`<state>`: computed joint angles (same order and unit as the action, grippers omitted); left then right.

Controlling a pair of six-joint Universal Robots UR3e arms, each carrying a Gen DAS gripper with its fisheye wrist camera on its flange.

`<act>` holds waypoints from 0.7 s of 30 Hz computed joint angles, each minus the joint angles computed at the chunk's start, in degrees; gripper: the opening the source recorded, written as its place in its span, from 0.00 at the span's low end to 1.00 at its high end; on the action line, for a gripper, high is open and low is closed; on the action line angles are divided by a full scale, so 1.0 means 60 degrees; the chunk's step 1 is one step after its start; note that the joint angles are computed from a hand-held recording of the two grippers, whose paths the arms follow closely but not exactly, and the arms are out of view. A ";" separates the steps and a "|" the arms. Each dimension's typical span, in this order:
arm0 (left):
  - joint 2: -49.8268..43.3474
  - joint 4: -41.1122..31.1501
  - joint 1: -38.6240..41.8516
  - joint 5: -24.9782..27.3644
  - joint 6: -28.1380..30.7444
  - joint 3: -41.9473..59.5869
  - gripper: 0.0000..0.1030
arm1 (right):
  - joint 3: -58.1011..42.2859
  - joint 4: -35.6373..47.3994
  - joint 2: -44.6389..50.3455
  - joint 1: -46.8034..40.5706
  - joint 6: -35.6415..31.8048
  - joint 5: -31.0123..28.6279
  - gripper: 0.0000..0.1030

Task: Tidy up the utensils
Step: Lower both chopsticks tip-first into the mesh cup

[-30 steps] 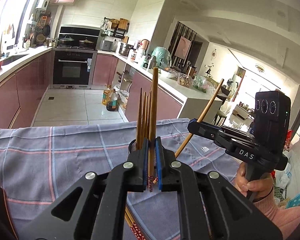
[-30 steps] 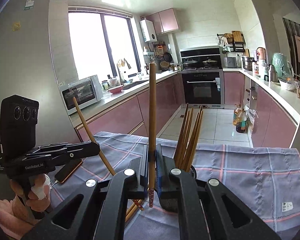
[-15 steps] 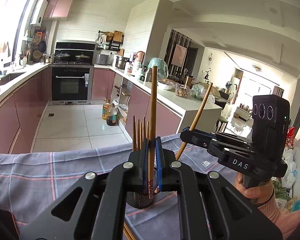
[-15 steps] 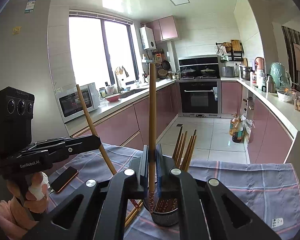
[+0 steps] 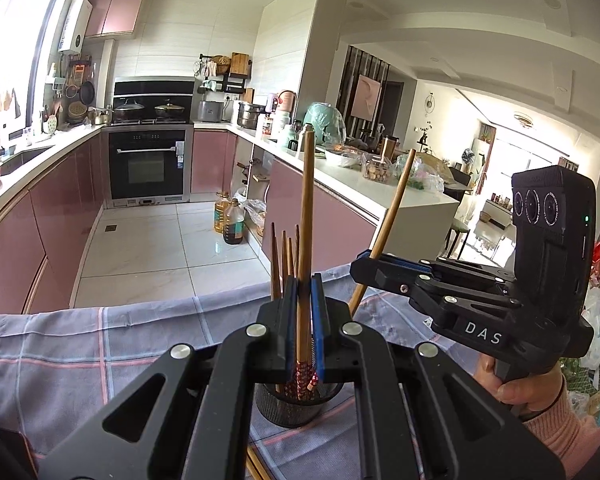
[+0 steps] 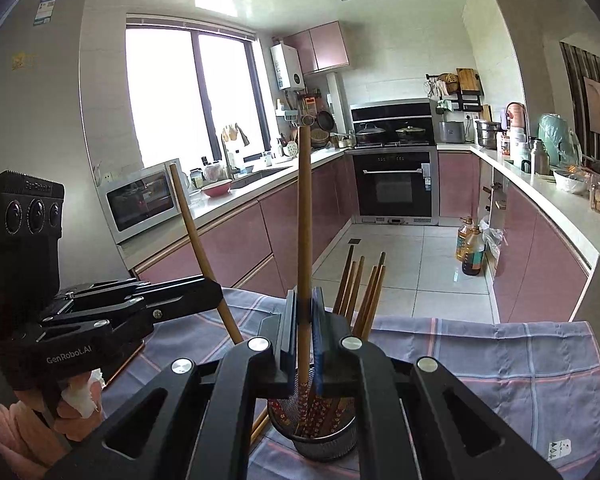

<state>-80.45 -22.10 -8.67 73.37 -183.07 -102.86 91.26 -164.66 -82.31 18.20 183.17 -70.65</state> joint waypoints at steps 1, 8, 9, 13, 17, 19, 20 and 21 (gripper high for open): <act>-0.0025 -0.0029 -0.0003 0.0000 0.0014 -0.0006 0.07 | -0.0027 0.0016 0.0066 0.0003 0.0005 -0.0014 0.06; -0.0175 -0.0320 -0.0177 0.0196 0.0078 0.0051 0.07 | 0.0031 0.0110 0.0274 -0.0029 -0.0017 0.0040 0.06; -0.0206 -0.0364 -0.0174 0.0190 0.0108 0.0059 0.07 | 0.0048 0.0114 0.0307 -0.0025 -0.0016 0.0034 0.06; -0.0391 -0.0474 -0.0281 0.0329 0.0148 0.0135 0.07 | 0.0005 0.0224 0.0470 -0.0023 -0.0024 0.0049 0.06; -0.0506 -0.0554 -0.0318 0.0386 0.0169 0.0143 0.07 | 0.0039 0.0224 0.0601 0.0013 -0.0003 0.0030 0.06; -0.0535 -0.0612 -0.0284 0.0355 0.0216 0.0150 0.07 | 0.0004 0.0251 0.0679 0.0033 0.0010 0.0016 0.06; -0.0548 -0.0643 -0.0292 0.0362 0.0225 0.0163 0.07 | 0.0004 0.0254 0.0706 0.0049 0.0017 0.0001 0.06; -0.0593 -0.0744 -0.0258 0.0328 0.0259 0.0265 0.07 | -0.0017 0.0274 0.0744 0.0059 0.0019 -0.0003 0.06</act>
